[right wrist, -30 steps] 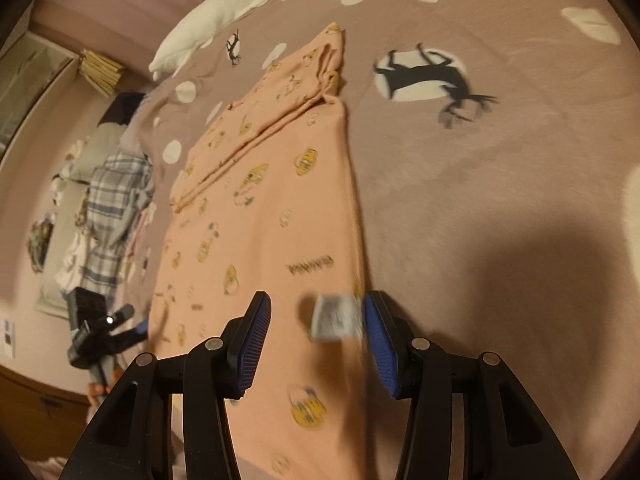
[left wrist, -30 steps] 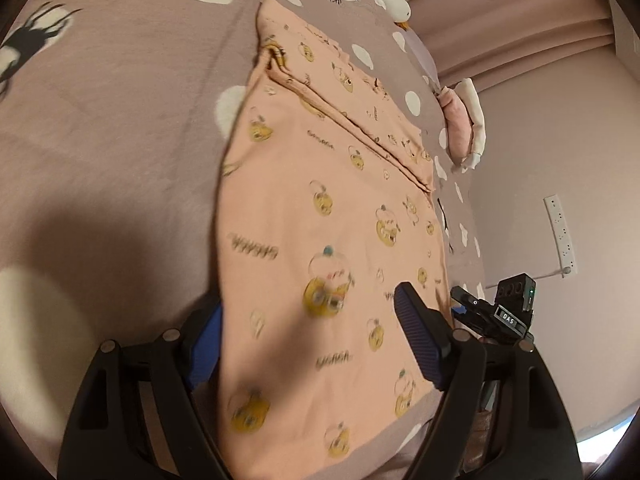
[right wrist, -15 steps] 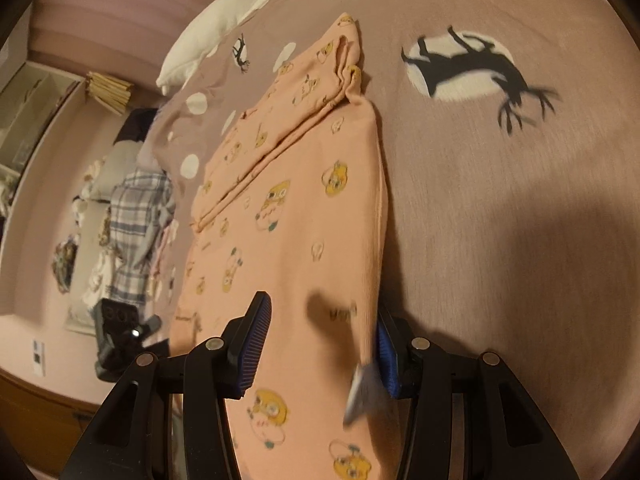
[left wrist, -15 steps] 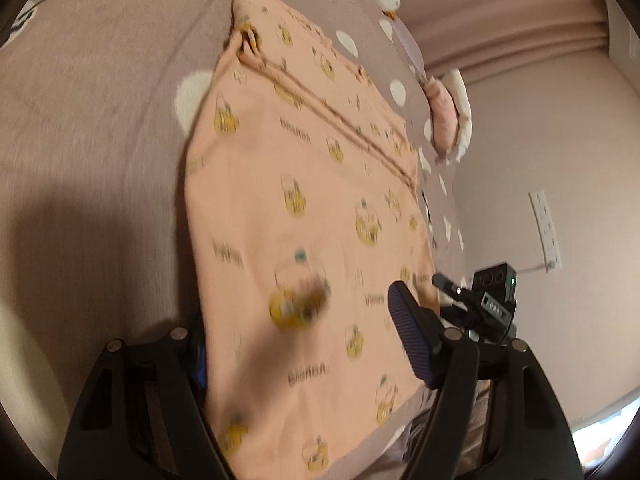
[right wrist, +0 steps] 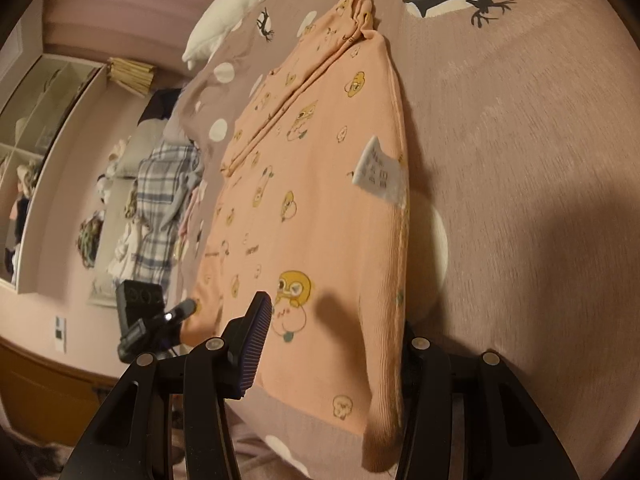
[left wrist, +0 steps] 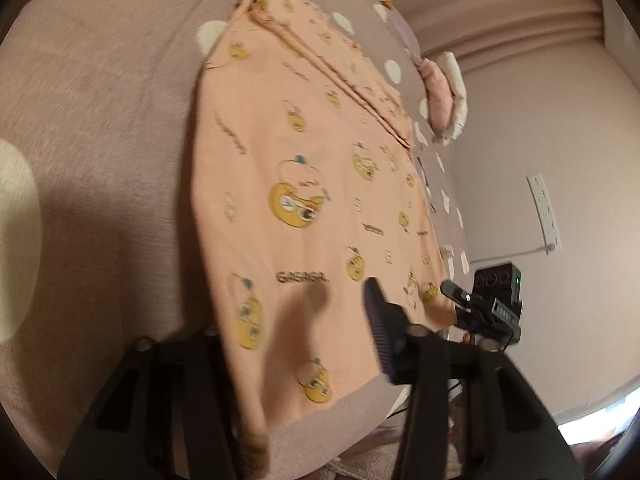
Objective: Fold small clothes
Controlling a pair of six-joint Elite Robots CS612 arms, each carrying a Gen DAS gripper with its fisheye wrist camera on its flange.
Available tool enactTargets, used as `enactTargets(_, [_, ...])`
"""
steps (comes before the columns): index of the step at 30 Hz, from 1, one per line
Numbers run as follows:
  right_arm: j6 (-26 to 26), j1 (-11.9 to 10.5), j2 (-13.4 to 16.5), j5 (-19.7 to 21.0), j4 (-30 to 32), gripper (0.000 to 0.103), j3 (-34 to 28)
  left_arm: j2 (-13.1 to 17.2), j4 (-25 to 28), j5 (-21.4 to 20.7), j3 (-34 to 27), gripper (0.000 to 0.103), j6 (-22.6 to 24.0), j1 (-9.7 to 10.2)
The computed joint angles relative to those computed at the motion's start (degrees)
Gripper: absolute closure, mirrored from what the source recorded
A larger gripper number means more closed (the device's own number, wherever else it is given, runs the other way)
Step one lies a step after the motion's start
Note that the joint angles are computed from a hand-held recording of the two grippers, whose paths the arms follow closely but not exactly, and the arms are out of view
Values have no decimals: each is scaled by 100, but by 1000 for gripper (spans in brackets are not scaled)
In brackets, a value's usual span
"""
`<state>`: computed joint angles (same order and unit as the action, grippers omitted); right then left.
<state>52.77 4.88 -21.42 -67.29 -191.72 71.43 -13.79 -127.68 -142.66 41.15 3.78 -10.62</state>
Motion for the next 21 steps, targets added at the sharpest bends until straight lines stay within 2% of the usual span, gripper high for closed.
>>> enactTargets(1, [36, -1, 23, 6, 4, 55, -39, 68, 64, 2, -122, 75, -111, 5])
enactTargets(3, [51, -4, 49, -4, -4, 55, -82, 150, 161, 31, -282, 84, -217, 6])
enactTargets(5, [-29, 14, 62, -80, 21, 55, -123, 195, 186, 25, -359, 90, -299, 10])
enactTargets(6, [-67, 22, 74, -133, 31, 56, -154, 209, 159, 5, -374, 91, -387, 13])
enactTargets(8, [-159, 56, 49, -279, 140, 66, -150, 211, 50, -67, -343, 91, -542, 25])
enactTargets(10, [-227, 74, 38, -366, 248, 83, -155, 185, 97, -121, -295, 96, -540, 39])
enactTargets(12, [-224, 75, 26, -366, 247, 90, -121, 178, 235, -285, -283, 96, -460, 57])
enactTargets(18, [-171, 67, 47, -240, -566, 95, -75, 129, 240, -854, -198, 98, -206, 96])
enactTargets(21, [-152, 59, 91, -221, -751, 95, -174, 218, 37, -1110, -317, 100, -455, 109])
